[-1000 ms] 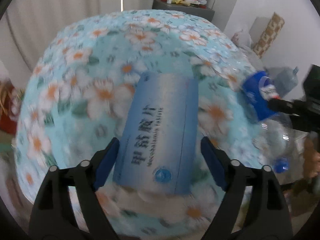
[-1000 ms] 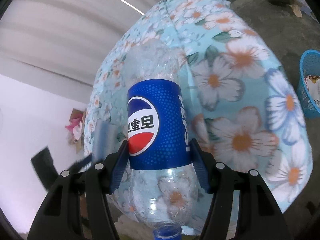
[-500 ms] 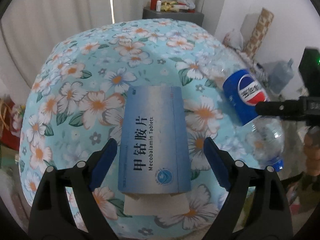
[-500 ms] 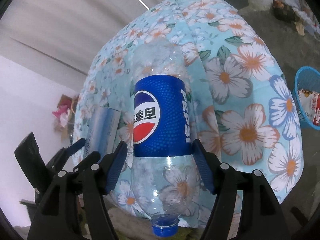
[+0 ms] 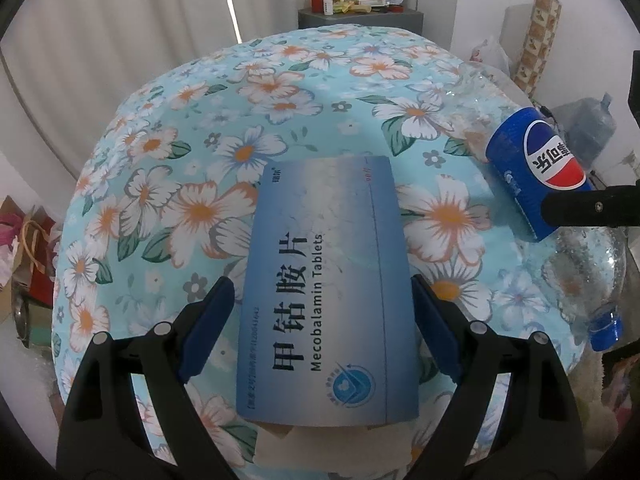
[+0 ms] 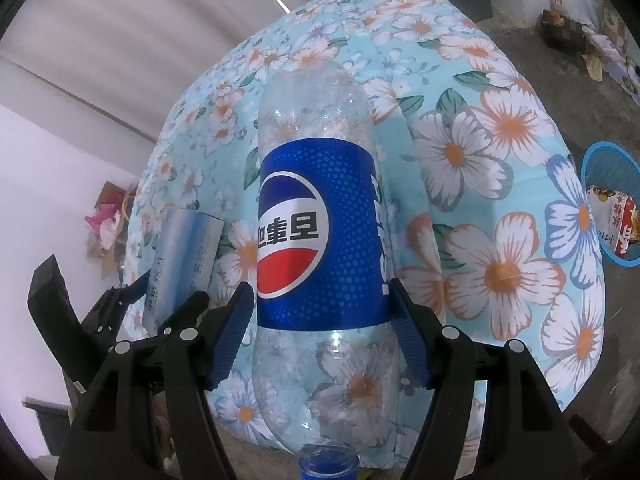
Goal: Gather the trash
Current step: 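Lift the Pepsi bottle in the right tool and tablet box in the left tool above the bed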
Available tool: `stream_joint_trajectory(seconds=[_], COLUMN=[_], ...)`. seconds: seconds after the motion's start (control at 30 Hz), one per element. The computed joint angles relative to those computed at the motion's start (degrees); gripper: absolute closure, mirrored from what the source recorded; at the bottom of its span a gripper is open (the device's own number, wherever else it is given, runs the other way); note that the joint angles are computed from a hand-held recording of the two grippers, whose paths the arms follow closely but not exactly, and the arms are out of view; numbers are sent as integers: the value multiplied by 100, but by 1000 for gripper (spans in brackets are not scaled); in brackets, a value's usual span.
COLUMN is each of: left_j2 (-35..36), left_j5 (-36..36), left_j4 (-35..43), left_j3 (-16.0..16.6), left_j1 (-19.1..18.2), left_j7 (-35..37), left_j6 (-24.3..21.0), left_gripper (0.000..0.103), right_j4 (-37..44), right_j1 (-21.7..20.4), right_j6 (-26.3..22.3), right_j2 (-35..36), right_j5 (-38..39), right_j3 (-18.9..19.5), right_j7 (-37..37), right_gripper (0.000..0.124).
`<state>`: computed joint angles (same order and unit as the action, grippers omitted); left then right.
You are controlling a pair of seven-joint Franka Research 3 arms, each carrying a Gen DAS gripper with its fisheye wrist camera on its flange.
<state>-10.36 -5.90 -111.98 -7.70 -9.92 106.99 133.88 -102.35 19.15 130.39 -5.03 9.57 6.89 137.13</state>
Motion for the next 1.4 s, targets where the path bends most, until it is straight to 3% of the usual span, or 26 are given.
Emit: stream_joint_trajectory(seconds=[0.93,1.4], left_j2=[-43,47], left_j5=[175,-67], left_j4=[-88,58], left_j3=[-28,-16], left_j1=[-41,-58], left_j7=[-59,188], left_j6=[72,47], left_gripper=[34,34], right_j4=[-113,-523], right_j1=[-3,-73], right_j6=[199,427], right_j2=[-26,-366], right_j5=[-191,-490], right_j3=[8,102], right_j7=[163,800], right_gripper=[65,66])
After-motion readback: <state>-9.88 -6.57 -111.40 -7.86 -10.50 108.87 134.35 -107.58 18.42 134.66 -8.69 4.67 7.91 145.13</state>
